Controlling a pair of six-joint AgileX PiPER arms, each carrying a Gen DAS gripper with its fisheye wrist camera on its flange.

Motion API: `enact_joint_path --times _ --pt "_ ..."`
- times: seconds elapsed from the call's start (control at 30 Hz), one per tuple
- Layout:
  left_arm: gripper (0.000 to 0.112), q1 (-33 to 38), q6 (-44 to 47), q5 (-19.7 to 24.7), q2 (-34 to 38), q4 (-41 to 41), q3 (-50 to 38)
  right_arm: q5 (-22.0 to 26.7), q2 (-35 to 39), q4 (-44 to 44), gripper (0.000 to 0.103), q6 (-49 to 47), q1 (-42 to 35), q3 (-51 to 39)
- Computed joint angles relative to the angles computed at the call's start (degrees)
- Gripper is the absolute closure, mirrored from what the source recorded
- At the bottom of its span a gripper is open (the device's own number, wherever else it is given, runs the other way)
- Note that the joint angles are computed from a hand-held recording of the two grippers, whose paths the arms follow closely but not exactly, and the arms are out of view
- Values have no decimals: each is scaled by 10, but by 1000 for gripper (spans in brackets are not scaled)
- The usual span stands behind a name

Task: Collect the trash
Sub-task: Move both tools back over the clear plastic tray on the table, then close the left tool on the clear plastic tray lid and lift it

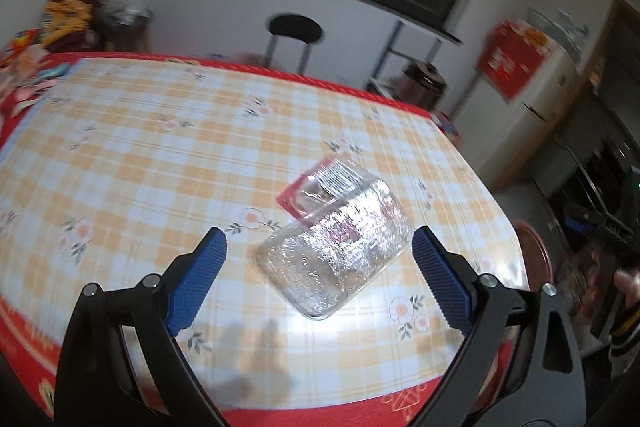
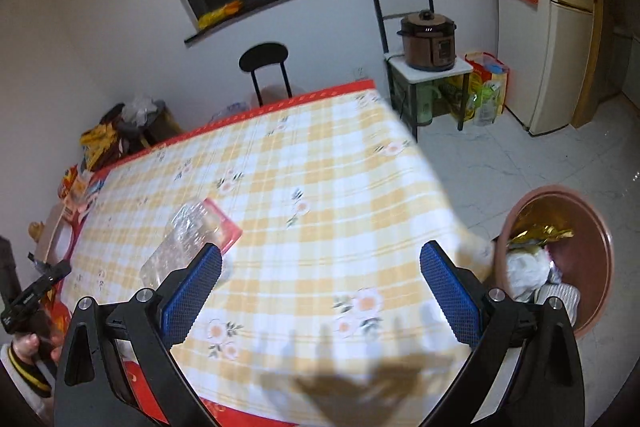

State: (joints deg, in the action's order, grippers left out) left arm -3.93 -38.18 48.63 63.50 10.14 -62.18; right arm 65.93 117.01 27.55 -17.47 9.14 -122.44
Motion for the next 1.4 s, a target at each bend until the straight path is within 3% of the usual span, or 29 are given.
enact_joint_path --times 0.1,0.2,0.33,0.5,0.83,1.4 --pt "20 79 172 -39 26 -134 16 -22 -22 -42 5 34 42 43" --pt "20 150 344 -48 59 -269 31 -47 -39 -85 5 81 84 86" --pt "20 224 544 -32 108 -415 45 -73 -49 -127 5 135 127 123" --pt "20 276 678 6 171 -508 33 -102 -54 -167 5 203 168 167" --pt "21 314 772 64 269 -575 -12 -80 -27 -221 5 283 207 147" --pt "22 275 822 179 434 -575 -162 -56 -6 -257 5 322 209 114"
